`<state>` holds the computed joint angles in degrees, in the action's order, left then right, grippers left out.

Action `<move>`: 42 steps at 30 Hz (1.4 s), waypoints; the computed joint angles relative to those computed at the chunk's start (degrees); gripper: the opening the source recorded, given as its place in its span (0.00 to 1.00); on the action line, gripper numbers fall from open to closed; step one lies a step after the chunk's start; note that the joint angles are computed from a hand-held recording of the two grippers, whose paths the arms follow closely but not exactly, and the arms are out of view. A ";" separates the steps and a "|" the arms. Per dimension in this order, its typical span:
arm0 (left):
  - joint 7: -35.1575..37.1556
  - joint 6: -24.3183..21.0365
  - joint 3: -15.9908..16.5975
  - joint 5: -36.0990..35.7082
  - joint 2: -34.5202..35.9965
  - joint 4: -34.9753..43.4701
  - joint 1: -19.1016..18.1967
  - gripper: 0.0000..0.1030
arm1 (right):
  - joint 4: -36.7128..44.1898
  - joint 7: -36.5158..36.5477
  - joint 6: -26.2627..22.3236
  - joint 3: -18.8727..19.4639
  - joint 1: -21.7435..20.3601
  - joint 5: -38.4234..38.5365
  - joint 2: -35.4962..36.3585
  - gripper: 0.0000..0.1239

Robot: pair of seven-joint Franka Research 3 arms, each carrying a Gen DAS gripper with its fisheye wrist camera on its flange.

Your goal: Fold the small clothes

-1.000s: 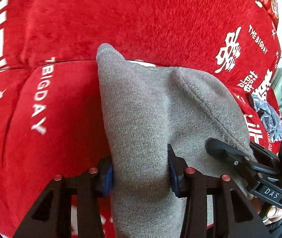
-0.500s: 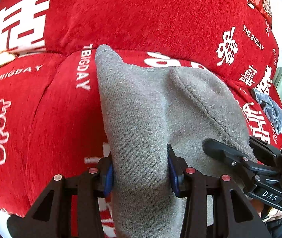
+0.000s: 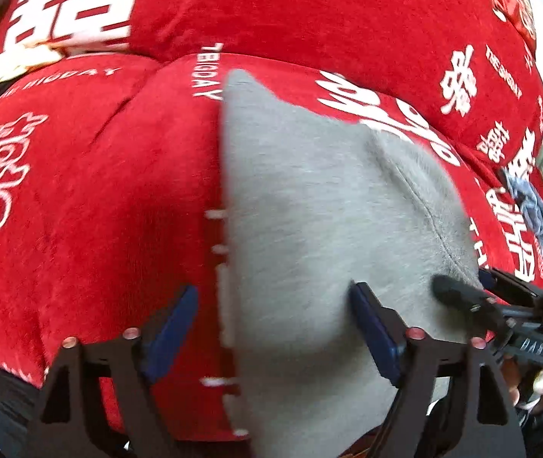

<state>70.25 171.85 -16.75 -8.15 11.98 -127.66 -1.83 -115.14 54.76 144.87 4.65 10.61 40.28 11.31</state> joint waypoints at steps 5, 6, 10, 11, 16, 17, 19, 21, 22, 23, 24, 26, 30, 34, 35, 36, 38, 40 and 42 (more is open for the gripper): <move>-4.16 2.62 3.05 1.41 -4.66 -3.51 -0.86 0.81 | -2.63 -0.95 4.68 -0.23 0.24 0.61 -4.09 0.52; -5.89 2.81 4.15 3.21 -4.62 -2.88 -1.57 0.81 | -2.59 -3.29 6.74 0.31 0.79 1.05 -4.64 0.52; -28.81 -9.02 16.50 30.26 0.22 7.14 -12.22 0.81 | 1.16 -8.73 5.58 1.59 2.25 2.78 -2.62 0.52; -31.85 -14.19 17.38 34.62 2.34 10.54 -13.62 0.81 | 2.81 -8.80 4.37 1.74 2.66 2.00 -1.04 0.52; -34.12 -17.88 14.62 38.41 6.17 14.12 -11.52 0.81 | 6.70 -3.56 2.82 1.54 2.59 -3.83 5.07 0.51; -33.21 -17.75 13.48 37.78 5.65 13.50 -10.26 0.81 | 6.91 -4.26 1.73 2.03 1.59 -1.99 4.87 0.51; -29.70 -16.01 11.12 34.72 4.70 12.95 -7.43 0.81 | 7.69 -3.14 0.44 1.85 1.21 -1.59 4.49 0.52; -29.13 -15.22 10.89 34.80 4.91 14.16 -6.99 0.81 | 8.60 -4.69 2.37 2.12 1.16 -0.98 4.40 0.52; -29.38 -16.63 11.19 35.73 5.69 15.89 -7.48 0.81 | 10.18 -4.63 3.14 2.03 1.50 -1.77 5.35 0.52; -28.71 -18.44 11.14 35.99 7.04 18.17 -7.61 0.81 | 12.07 -3.51 2.90 1.74 1.81 -2.99 6.65 0.52; -27.67 -19.63 10.82 35.63 8.48 20.23 -7.53 0.81 | 13.96 -2.57 1.91 1.59 1.80 -3.87 8.03 0.52; -25.07 -22.28 10.12 34.19 12.02 24.62 -7.28 0.81 | 21.16 0.58 -3.56 1.25 1.80 -6.64 13.22 0.52; -22.85 -25.43 9.83 31.57 16.60 30.03 -7.29 0.81 | 31.41 9.15 -8.08 -1.37 4.11 -16.48 21.86 0.52; -20.87 -25.49 9.82 29.95 18.59 32.31 -7.10 0.81 | 34.37 10.17 -10.02 0.46 1.84 -15.89 23.96 0.52; -20.12 -25.99 9.71 29.51 18.78 32.83 -7.01 0.81 | 33.55 10.28 -9.58 0.50 1.86 -16.16 23.21 0.52; -19.63 -26.64 9.72 29.25 18.58 33.02 -7.03 0.81 | 31.93 10.07 -8.40 0.53 1.90 -16.36 21.93 0.52; -20.27 -26.37 10.40 29.93 17.13 31.81 -7.64 0.81 | 27.30 6.47 -5.38 2.13 0.74 -14.38 18.34 0.52; -20.48 -24.82 10.58 30.68 15.32 29.58 -7.75 0.81 | 23.04 2.14 -3.87 3.37 0.09 -12.43 14.79 0.52; -20.96 -23.92 10.83 31.62 13.83 27.53 -7.99 0.81 | 20.38 -1.84 -3.06 4.01 0.19 -11.19 12.57 0.52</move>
<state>49.29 147.93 -5.92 23.47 25.82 -100.13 -9.83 -94.75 52.92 141.81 8.65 10.80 29.08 23.88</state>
